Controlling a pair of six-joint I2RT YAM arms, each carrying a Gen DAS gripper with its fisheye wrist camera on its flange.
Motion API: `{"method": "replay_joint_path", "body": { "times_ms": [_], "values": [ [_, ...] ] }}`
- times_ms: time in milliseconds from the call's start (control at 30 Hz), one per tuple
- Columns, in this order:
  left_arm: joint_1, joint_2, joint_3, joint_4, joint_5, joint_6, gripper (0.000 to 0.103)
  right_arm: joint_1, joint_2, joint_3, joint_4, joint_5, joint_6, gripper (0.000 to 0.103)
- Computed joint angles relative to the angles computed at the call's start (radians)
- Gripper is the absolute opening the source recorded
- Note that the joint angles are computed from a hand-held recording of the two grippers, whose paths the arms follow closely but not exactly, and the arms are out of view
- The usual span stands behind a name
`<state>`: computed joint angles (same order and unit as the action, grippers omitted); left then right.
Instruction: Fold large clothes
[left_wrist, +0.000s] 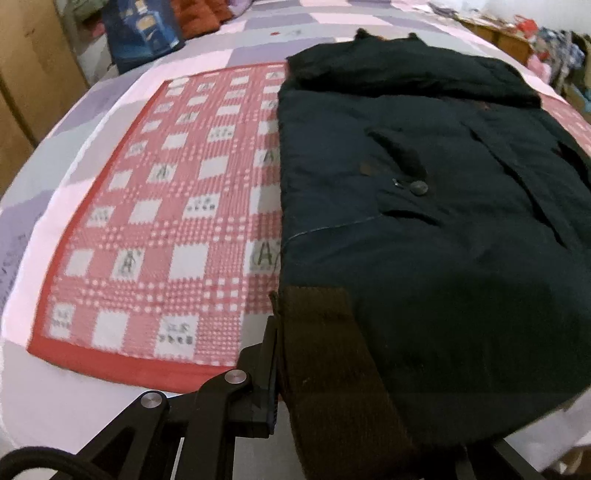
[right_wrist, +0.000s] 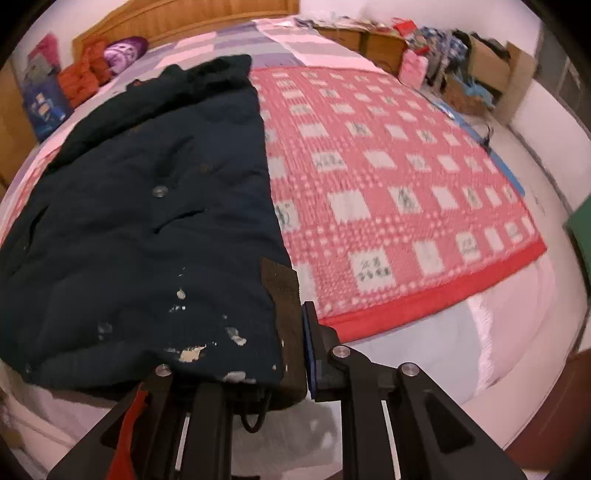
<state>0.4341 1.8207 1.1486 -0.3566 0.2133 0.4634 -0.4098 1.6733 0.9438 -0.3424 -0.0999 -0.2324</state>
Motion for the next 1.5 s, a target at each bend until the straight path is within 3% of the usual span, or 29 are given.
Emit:
{"method": "replay_joint_path", "body": {
  "times_ms": [333, 500, 600, 700, 900, 1100, 1267, 1367, 1500],
  "values": [
    [0.015, -0.178, -0.027, -0.26, -0.014, 0.052, 0.015, -0.116, -0.188, 0.102, -0.38, -0.045, -0.166, 0.013],
    [0.033, -0.317, -0.059, -0.466, -0.04, 0.07, 0.015, -0.223, -0.283, 0.16, -0.624, -0.025, -0.302, 0.011],
    [0.026, -0.35, -0.071, -0.519, -0.06, 0.054, 0.015, -0.286, -0.295, 0.2, -0.701, 0.0, -0.357, 0.002],
    [-0.006, -0.308, -0.076, -0.46, -0.07, 0.007, 0.015, -0.291, -0.264, 0.208, -0.662, -0.016, -0.325, 0.002],
    [-0.061, -0.245, -0.108, -0.337, -0.084, -0.038, 0.015, -0.189, -0.187, 0.069, -0.444, -0.021, -0.268, 0.002],
    [-0.09, -0.218, -0.074, -0.34, -0.102, -0.073, 0.015, -0.156, -0.128, -0.019, -0.319, 0.029, -0.205, 0.008],
    [-0.113, -0.203, -0.069, -0.341, -0.119, -0.084, 0.015, -0.182, -0.116, -0.044, -0.379, 0.031, -0.261, 0.038],
    [-0.12, -0.19, -0.073, -0.338, -0.131, -0.096, 0.015, -0.197, -0.105, -0.088, -0.349, 0.045, -0.263, 0.047],
    [-0.115, -0.173, -0.065, -0.342, -0.142, -0.108, 0.015, -0.193, 0.02, -0.098, -0.21, 0.056, -0.212, 0.055]
  ]
}}
